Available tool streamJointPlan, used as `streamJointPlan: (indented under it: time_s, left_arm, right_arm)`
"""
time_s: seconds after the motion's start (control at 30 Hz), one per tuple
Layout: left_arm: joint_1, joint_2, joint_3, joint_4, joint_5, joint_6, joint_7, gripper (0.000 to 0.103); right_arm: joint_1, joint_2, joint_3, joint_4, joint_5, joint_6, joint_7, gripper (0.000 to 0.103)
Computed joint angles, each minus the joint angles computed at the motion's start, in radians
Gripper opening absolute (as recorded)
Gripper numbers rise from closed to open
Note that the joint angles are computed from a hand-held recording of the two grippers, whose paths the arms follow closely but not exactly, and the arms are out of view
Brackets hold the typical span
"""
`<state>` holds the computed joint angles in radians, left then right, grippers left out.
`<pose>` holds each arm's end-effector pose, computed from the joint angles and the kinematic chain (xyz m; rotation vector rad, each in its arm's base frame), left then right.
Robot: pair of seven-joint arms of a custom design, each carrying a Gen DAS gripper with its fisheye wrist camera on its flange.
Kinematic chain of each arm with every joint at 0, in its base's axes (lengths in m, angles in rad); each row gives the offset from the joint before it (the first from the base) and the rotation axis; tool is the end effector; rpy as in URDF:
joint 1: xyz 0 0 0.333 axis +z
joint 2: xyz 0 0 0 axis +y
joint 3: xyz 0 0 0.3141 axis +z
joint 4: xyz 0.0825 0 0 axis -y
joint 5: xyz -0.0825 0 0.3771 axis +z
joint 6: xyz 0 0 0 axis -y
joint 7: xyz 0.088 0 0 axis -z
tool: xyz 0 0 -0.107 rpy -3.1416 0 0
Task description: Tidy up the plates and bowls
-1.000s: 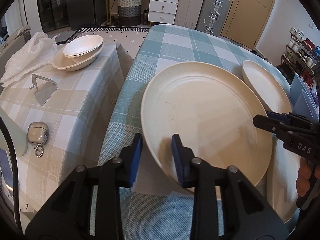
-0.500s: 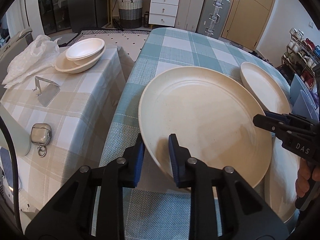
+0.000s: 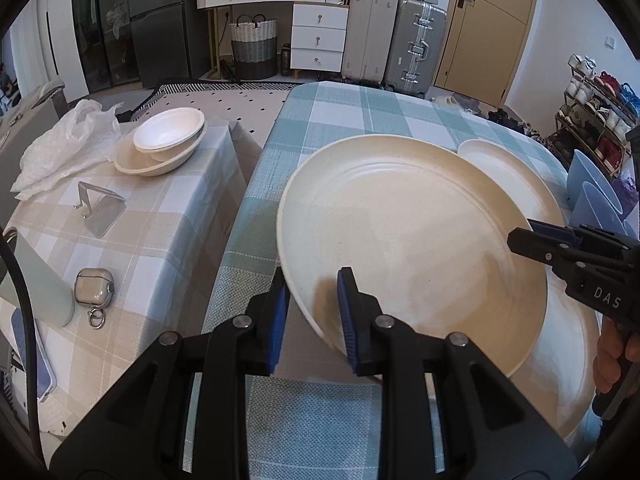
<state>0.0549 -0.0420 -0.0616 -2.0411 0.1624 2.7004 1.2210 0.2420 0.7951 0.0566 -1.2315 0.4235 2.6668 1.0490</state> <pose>0.5826 -0.0099 0.5433 -1.9997 1.6009 -0.6760 0.7628 0.2067 0.3667 -2.1017 1.2828 -0.3566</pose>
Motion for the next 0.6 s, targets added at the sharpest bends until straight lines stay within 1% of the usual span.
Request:
streamJointPlan:
  time_s: [0.27, 0.6]
  left_arm:
    - [-0.022, -0.042, -0.007, -0.019, 0.016, 0.008, -0.007, 0.021]
    - [-0.064, -0.087, -0.021, -0.037, 0.060, -0.002, -0.043, 0.022]
  right_arm:
    - [-0.026, -0.104, 0.023, -0.153, 0.054, 0.085, -0.056, 0.027]
    - [-0.070, -0.223, 0.053, -0.324, 0.158, 0.165, -0.149, 0.027]
